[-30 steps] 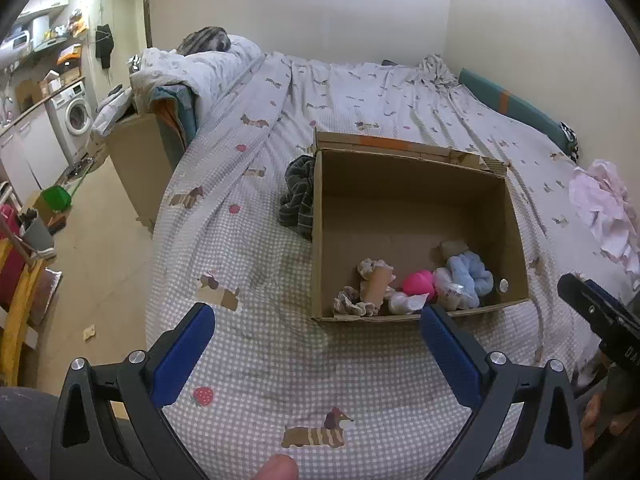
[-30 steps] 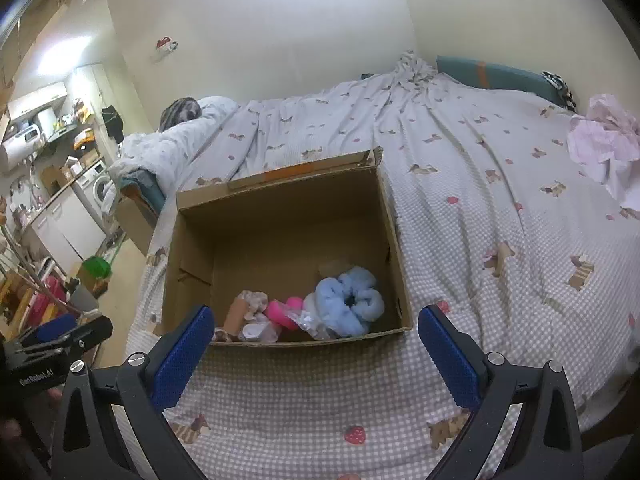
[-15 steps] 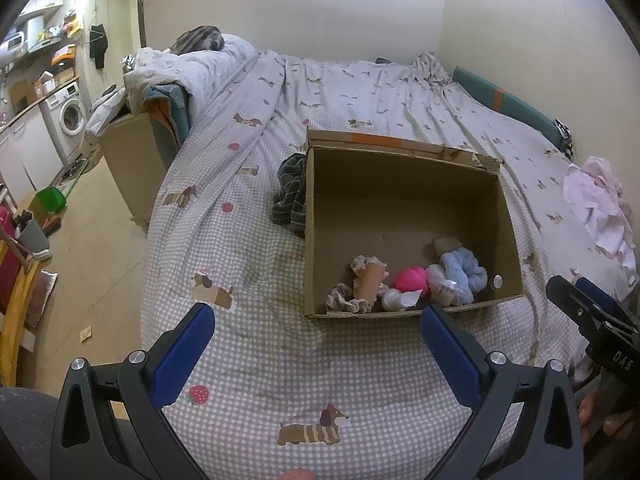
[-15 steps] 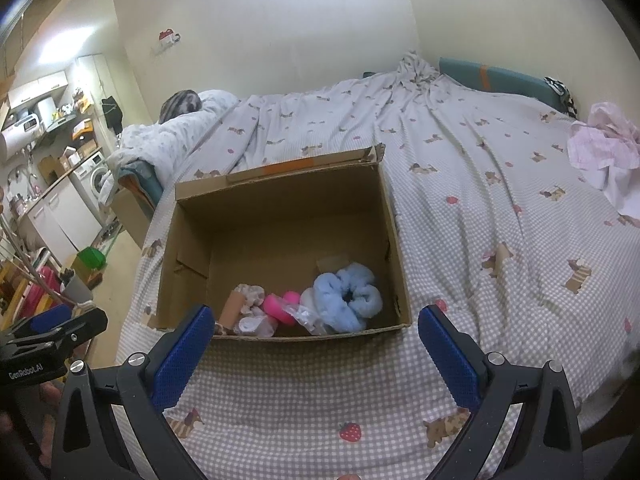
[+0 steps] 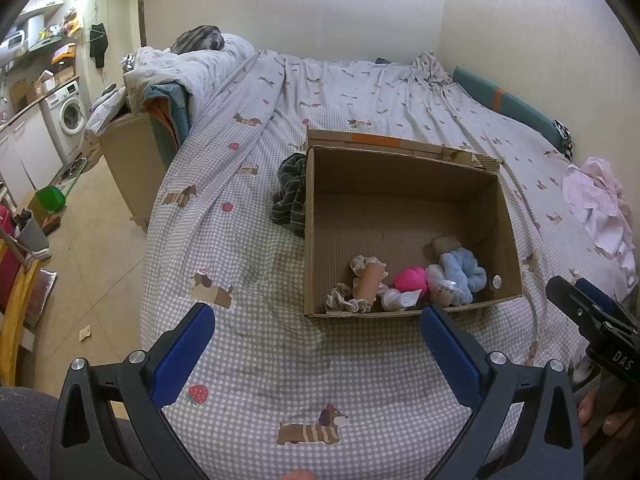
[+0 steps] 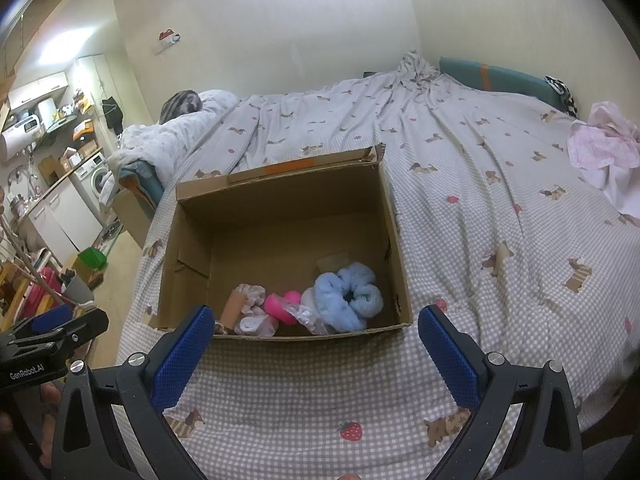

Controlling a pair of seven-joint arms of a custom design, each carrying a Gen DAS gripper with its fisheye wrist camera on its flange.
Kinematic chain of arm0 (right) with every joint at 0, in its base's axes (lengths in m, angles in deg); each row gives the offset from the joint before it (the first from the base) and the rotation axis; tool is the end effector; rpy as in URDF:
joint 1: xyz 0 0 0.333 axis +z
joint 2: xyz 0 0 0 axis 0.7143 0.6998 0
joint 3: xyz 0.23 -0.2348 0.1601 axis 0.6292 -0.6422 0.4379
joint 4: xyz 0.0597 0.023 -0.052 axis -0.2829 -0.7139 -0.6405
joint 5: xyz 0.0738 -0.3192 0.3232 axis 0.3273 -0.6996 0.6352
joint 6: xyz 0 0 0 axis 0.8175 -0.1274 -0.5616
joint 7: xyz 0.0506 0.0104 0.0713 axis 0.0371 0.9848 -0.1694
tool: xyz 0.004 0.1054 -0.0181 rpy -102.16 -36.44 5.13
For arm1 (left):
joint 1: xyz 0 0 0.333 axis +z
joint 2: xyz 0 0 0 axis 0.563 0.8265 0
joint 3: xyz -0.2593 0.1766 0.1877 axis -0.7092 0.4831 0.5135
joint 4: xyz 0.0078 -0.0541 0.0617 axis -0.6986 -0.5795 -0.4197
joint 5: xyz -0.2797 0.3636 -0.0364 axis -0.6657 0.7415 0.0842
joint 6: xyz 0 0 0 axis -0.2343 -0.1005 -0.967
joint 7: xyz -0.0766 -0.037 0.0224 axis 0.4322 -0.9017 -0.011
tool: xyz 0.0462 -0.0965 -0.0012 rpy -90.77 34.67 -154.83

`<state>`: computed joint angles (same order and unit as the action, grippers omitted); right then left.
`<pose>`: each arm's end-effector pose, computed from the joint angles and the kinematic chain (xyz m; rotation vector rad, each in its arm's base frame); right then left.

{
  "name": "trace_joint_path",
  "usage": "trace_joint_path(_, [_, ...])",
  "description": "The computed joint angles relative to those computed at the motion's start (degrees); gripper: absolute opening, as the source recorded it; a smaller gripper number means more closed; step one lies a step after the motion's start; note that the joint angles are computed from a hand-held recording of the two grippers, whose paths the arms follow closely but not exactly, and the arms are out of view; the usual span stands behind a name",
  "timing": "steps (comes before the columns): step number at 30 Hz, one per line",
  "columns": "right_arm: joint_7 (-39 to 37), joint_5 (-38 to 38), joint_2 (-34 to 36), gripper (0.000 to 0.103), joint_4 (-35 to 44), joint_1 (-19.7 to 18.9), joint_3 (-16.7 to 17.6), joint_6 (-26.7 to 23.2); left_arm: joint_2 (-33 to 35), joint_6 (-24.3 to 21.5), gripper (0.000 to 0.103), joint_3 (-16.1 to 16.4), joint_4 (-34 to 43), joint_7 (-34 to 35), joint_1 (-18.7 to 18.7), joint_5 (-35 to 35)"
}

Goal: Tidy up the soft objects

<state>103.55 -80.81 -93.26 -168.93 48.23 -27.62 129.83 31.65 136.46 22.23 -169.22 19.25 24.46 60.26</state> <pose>0.4384 0.1809 0.5323 -1.5678 1.7562 -0.5684 0.4669 -0.1536 0.5709 -1.7799 1.8629 -0.7435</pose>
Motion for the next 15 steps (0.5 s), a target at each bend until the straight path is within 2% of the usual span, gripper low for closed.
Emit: trace_joint_path(15, [-0.43,0.94,-0.29,0.103,-0.41,0.58,-0.35,0.7,-0.3,1.03,0.103,-0.46,-0.21,-0.75,0.05,0.13])
